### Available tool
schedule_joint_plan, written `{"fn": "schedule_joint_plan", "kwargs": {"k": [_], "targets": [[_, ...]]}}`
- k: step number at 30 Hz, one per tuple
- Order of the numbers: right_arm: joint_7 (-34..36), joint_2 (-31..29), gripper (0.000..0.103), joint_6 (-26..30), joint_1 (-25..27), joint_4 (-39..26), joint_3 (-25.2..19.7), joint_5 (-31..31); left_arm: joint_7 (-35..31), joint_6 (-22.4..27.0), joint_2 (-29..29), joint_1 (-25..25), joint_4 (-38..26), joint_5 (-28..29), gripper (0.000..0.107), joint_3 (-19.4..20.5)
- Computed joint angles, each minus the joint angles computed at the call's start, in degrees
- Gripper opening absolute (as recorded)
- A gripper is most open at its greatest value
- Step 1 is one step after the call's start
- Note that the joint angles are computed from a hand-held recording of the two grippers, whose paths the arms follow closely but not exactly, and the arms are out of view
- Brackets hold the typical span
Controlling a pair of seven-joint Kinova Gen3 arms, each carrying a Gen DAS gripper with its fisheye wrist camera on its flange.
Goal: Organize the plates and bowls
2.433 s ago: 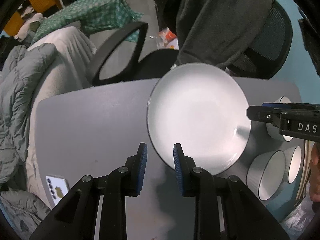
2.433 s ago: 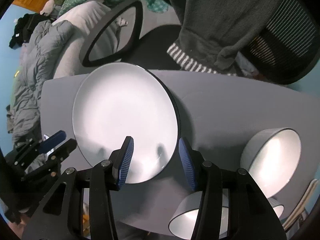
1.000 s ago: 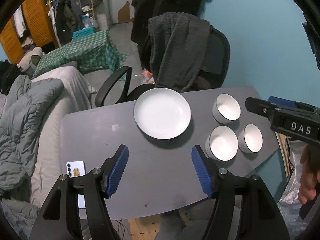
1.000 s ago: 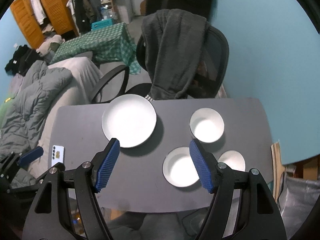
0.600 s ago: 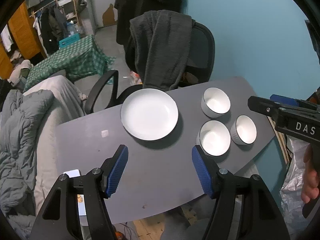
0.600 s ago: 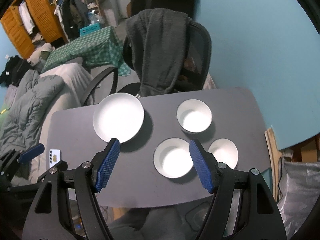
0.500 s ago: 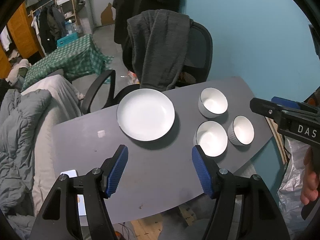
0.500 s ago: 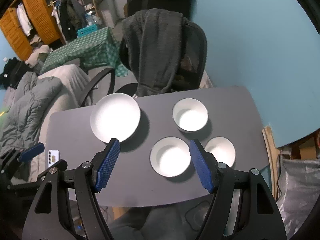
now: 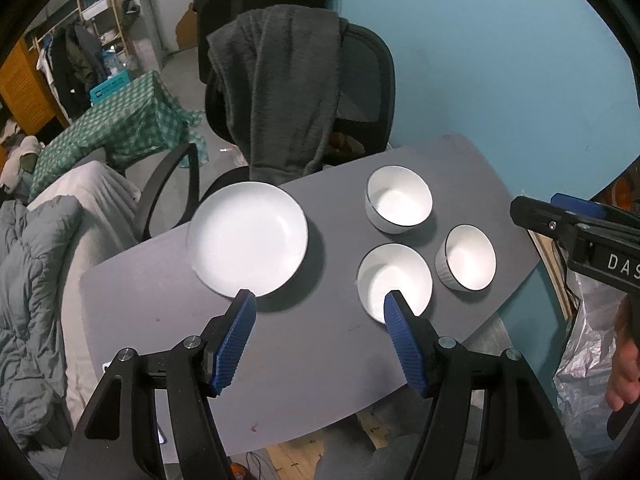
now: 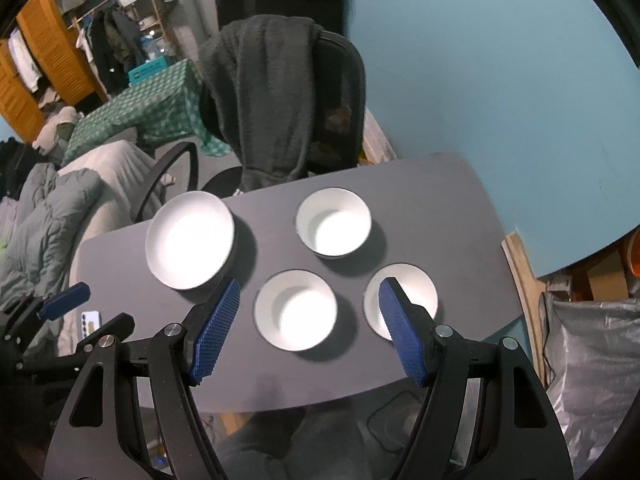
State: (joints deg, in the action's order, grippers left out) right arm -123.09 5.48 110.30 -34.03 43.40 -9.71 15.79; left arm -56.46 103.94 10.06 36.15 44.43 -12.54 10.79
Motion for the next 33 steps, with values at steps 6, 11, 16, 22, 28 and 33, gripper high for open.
{"fn": "schedule_joint_plan", "kwargs": {"k": [6, 11, 16, 22, 28, 33], "targets": [[5.4, -1.6, 0.071, -2.5, 6.7, 3.9, 2.3, -5.8, 2.3, 2.4, 5.2, 3.0, -5.3, -1.1, 0.068, -0.8], [11.7, -1.9, 0.071, -4.2, 12.4, 6.1, 3.7, -10.1, 5.6, 3.6, 8.7, 5.1, -8.3, -0.3, 0.068, -2.9], [18.6, -1.4, 0.071, -5.5, 17.3, 7.6, 5.2, -14.7, 8.7, 6.0, 11.7, 6.4, -11.2, 0.1, 0.068, -4.5], [25.7, -0.6, 0.071, -7.5, 21.7, 9.6, 6.3, -19.9, 10.1, 6.9, 13.0, 8.2, -10.8, -1.4, 0.068, -6.0], [31.2, 0.5, 0.071, -11.9, 24.1, 15.0, 6.3, -25.6, 11.1, 4.0, 12.5, 8.0, -5.0, -1.1, 0.068, -5.7], [34.7, 1.9, 0.071, -14.8, 23.9, 20.0, 5.4, -28.3, 12.3, 1.2, 12.0, 5.6, 0.8, 1.5, 0.068, -4.4]]}}
